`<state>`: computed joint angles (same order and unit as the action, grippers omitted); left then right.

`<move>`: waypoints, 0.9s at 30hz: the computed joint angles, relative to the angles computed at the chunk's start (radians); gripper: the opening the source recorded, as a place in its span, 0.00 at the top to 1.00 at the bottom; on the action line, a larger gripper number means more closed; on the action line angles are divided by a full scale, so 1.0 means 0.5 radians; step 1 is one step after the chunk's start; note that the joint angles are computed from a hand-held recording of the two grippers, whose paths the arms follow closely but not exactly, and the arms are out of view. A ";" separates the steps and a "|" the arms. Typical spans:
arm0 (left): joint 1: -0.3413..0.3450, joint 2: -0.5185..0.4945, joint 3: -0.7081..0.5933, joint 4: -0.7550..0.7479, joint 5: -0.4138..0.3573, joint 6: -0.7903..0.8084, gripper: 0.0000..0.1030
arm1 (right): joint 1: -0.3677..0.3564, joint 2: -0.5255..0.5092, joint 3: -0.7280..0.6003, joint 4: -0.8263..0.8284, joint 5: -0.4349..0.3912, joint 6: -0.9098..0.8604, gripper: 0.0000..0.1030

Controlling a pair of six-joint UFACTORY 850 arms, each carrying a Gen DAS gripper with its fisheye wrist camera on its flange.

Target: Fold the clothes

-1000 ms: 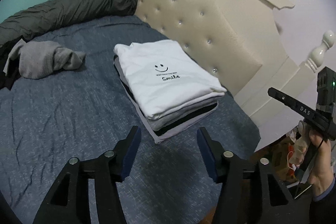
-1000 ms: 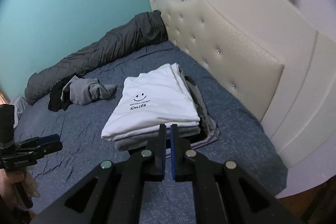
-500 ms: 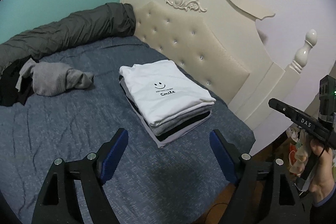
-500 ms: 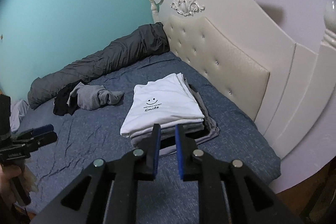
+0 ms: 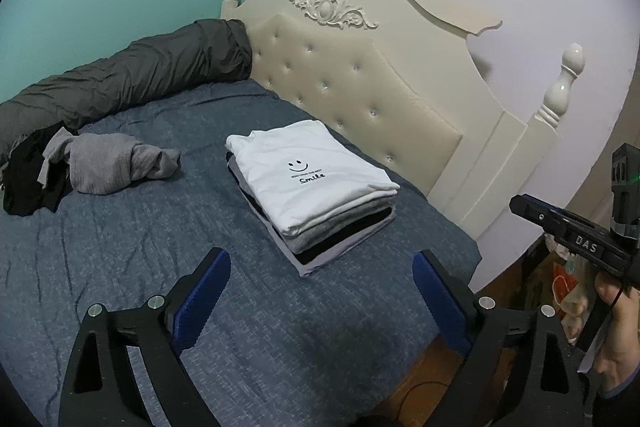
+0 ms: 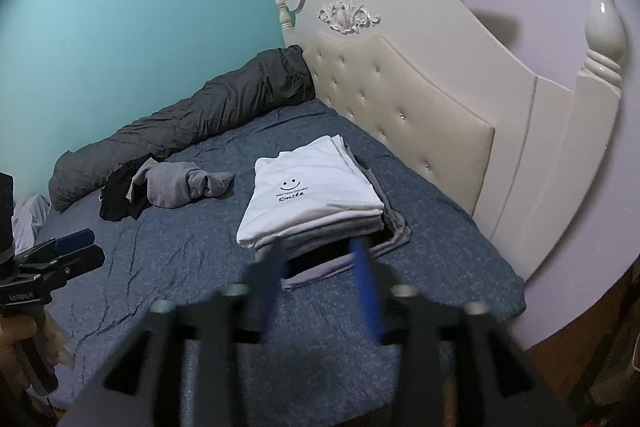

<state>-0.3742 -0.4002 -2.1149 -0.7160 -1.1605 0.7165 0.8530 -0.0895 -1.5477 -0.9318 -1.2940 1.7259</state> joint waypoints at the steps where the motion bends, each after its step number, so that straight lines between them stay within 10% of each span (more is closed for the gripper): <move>1: 0.001 0.012 0.016 -0.001 0.006 0.009 0.05 | 0.010 0.002 0.002 -0.006 -0.005 0.017 0.50; 27: 0.132 0.299 0.371 -0.168 0.082 0.283 0.00 | 0.271 -0.176 -0.158 -0.124 -0.244 0.197 0.15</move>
<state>-0.3081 -0.2507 -1.9295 -0.8000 -1.1197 0.8580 0.9883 -0.1774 -1.6269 -0.9937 -1.4160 1.8243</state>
